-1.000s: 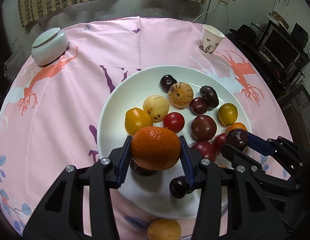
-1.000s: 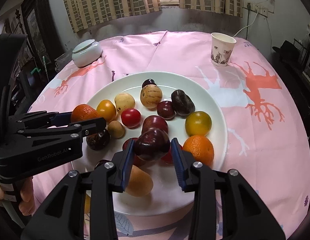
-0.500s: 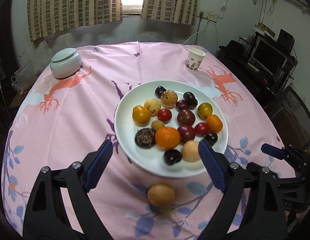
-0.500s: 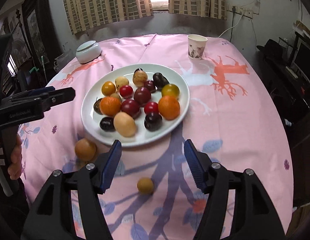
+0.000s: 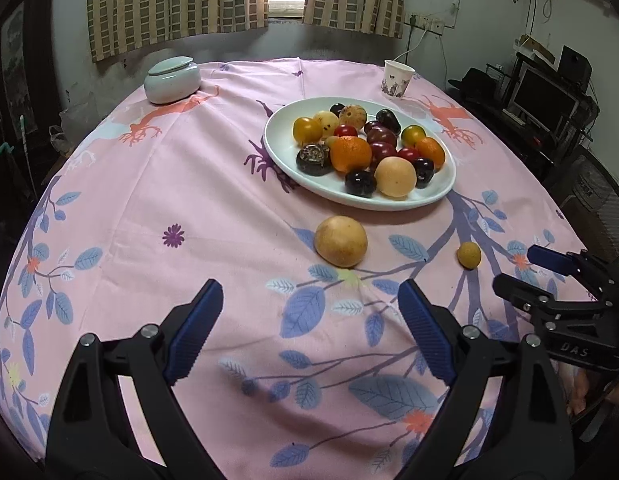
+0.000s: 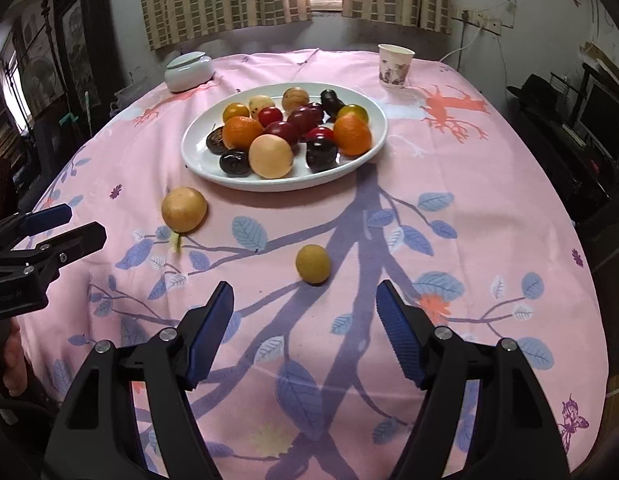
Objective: Organize fruits
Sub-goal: 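Grasp a small yellow-green fruit with the right tool while the left tool grasps a pale yellow fruit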
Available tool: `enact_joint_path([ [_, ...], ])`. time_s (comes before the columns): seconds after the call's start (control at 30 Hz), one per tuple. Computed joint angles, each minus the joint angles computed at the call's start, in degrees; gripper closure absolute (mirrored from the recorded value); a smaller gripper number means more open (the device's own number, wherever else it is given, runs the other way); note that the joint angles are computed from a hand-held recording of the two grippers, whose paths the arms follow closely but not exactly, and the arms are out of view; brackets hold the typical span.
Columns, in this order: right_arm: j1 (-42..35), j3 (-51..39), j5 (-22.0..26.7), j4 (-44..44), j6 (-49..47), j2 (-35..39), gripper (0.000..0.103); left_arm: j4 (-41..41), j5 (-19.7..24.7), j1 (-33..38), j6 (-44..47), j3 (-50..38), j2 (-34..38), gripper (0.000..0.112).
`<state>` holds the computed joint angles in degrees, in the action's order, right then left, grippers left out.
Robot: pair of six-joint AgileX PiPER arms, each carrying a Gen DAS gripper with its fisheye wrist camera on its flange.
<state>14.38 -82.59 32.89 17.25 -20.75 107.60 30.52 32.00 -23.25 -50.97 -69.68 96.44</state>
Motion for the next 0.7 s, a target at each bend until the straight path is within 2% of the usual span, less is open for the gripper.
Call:
enact_joint_path([
  [0.1,1.47,-2.94,-0.98,-4.4,4.16,3.62,0.029,-0.48,-0.4,0.4,-0.17,1.8,-1.34,0.021],
  [0.27,1.02,-10.54,2.24,-5.56,7.01,10.13,0.029,0.37,-0.81,0.97,-1.71,3.87,-3.15,0.021],
  [0.33,1.06,-13.32,4.32,-5.49,7.05,12.49,0.042,-0.67,-1.03,1.58,-1.15,3.91,-3.14,0.021],
  [0.37,1.09,-14.38,5.37,-5.56,7.04,13.46,0.055,-1.28,-1.07,1.75,-0.69,3.69,-2.95,0.021],
  [0.4,1.22,-13.84,4.51,-6.15,7.38,13.07,0.075,-1.92,-0.98,1.88,-0.12,3.21,-2.63,0.021],
  [0.43,0.91,-13.82,5.1,-5.06,6.34,12.89,0.078,-2.36,-0.87,1.92,0.34,2.64,-2.23,0.021],
  [0.5,-0.11,-12.51,6.27,-1.0,3.37,11.56,0.078,-3.01,-0.59,1.92,1.43,0.92,-0.92,0.021],
  [0.6,-1.39,-6.93,4.85,5.44,-2.49,6.89,0.078,-3.69,0.96,1.52,3.21,-3.5,2.57,0.021],
  [0.7,-2.64,-2.41,4.13,10.77,-7.58,2.84,0.078,-3.04,4.77,0.7,4.71,-10.61,8.62,0.021],
])
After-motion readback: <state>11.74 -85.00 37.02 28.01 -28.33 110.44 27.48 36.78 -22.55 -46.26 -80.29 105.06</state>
